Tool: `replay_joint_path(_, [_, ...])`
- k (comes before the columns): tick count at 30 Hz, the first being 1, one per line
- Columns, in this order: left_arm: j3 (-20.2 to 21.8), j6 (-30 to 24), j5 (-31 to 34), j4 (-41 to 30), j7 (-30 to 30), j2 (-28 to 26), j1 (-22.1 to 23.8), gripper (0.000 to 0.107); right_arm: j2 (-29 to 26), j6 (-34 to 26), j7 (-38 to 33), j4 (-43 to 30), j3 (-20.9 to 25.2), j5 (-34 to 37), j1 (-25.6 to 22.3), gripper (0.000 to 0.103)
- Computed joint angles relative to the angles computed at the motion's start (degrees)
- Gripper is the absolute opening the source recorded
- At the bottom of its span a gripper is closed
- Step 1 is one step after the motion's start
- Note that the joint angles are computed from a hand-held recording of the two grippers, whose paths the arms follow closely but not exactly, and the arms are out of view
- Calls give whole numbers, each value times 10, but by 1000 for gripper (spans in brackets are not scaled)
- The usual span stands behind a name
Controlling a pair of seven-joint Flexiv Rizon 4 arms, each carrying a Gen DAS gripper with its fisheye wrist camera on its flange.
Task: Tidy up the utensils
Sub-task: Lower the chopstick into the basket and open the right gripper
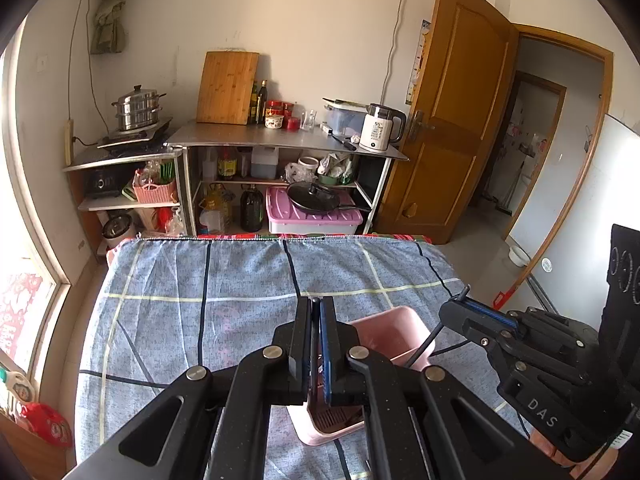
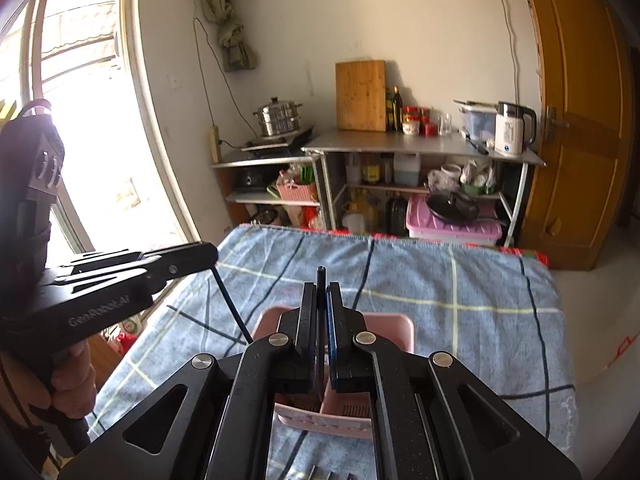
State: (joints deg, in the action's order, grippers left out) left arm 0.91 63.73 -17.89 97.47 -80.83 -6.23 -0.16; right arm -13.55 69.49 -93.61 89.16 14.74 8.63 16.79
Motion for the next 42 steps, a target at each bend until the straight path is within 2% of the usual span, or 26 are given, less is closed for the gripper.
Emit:
replay_joint_path(3, [0,12,-4,8,4,3,1,4,-4,-16,-1,-7,1,8,-3,4])
replay_joint_path(7, [1,28,-15,17,9,9,2,6,2,-2,-2,3,-2,4,-2,6])
replay_joint_path(15, [5,74,-30,66,9,53,-7,30,36,30,3,41,-4,8,-8,9])
replay_joint_path(21, [8,124,-15,139,14,108,-30,30,81,61,-1,100,-3,29,-13,9])
replay_joint_path(30, [12,178,3,246,-11,186,-69,30,169,99,-12,213,-21,55,1,9])
replay_joint_path(38, [-5,179,52,324,-69,248,-69,30,226,114,6,293,-43,56,25,9])
replay_joint_path(42, [2,184,56,351,-73,264,-80,30,246,114,17,322,-52,55,37,9])
